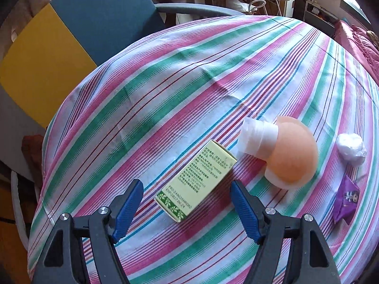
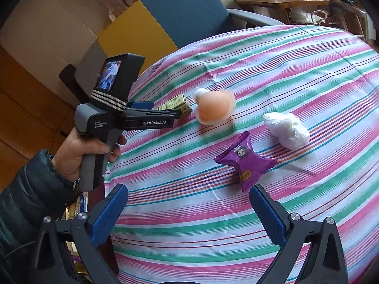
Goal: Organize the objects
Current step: 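Reach the left tool to the green medicine box and close on it, then lift the medicine box with the left tool while the right tool grasps the peach sponge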
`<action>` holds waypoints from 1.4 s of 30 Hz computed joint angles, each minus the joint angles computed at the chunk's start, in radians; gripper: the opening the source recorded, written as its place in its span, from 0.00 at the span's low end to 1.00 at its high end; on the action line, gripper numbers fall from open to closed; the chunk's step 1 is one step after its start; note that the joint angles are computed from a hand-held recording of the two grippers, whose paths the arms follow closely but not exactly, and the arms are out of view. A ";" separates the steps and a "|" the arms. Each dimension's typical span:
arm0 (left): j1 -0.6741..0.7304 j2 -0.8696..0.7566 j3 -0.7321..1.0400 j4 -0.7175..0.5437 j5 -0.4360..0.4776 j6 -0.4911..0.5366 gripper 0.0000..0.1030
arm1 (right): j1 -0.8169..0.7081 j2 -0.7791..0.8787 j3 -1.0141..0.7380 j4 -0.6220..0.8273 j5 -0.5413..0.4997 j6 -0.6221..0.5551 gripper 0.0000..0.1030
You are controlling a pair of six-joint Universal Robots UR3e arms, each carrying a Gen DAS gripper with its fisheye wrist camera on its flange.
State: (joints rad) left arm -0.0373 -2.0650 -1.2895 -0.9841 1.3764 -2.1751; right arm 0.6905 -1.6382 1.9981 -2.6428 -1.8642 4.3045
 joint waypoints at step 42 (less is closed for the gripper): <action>1.247 0.739 -0.202 -1.149 -0.442 0.874 0.29 | -0.184 0.328 -0.579 0.546 -0.009 -0.532 0.98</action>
State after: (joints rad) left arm 1.2095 -1.3261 -1.4919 -2.1329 0.9339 -1.3015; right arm 0.5067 -1.3099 1.4194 -2.0966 -1.8737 3.7721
